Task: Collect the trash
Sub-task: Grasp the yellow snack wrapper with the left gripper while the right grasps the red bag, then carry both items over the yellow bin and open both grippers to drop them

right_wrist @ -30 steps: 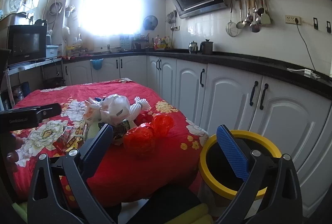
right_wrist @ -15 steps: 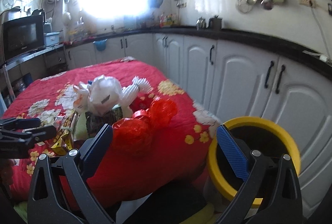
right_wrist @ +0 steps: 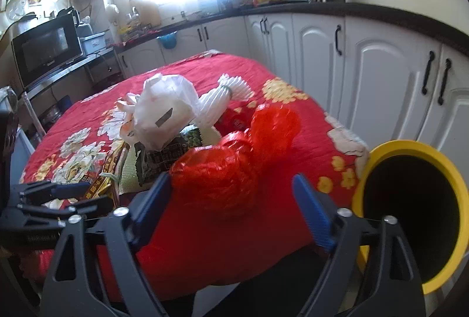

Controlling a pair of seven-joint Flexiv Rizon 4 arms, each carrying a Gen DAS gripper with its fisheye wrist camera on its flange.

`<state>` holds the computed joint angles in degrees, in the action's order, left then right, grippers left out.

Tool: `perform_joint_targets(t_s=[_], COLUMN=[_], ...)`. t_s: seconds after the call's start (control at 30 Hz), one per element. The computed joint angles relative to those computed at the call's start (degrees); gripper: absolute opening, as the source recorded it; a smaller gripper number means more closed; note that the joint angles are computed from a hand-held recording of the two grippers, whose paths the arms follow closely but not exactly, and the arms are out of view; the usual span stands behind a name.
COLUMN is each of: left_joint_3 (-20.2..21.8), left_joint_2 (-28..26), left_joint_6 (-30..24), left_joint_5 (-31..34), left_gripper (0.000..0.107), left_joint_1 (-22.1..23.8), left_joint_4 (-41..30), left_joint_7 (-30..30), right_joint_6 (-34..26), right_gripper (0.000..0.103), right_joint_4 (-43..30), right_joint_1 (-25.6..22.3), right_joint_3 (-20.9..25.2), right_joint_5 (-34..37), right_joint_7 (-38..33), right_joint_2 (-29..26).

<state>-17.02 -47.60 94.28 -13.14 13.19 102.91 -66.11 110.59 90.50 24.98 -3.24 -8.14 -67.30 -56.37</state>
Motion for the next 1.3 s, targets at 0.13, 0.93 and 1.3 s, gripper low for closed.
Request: perform_joint_targets(t_s=[0.13, 0.93, 1.3], left_joint_3=[1.76, -8.52, -12.13], left_joint_2=[-0.03, 2.28, 2.63], left_joint_6=[-1.26, 1.07, 6.15], left_joint_5=[-0.41, 0.19, 5.99], left_gripper=[0.054, 0.044, 0.044], left_joint_1=[-1.64, 7.99, 10.55], left_joint_4=[-0.34, 4.95, 3.93], left_joint_7=[-0.49, 2.66, 0.21], right_joint_6=[-2.09, 5.68, 9.22], right_gripper=[0.044, 0.007, 0.007], right_joint_4=[-1.40, 3.64, 6.27], right_joint_1=[-4.56, -1.00, 0.17], right_joint_3=[5.51, 0.64, -1.09], right_joint_5=[-3.77, 0.79, 5.71], right_joint_7=[0.75, -2.07, -4.67], right_joint_2=[-0.78, 1.68, 3.78])
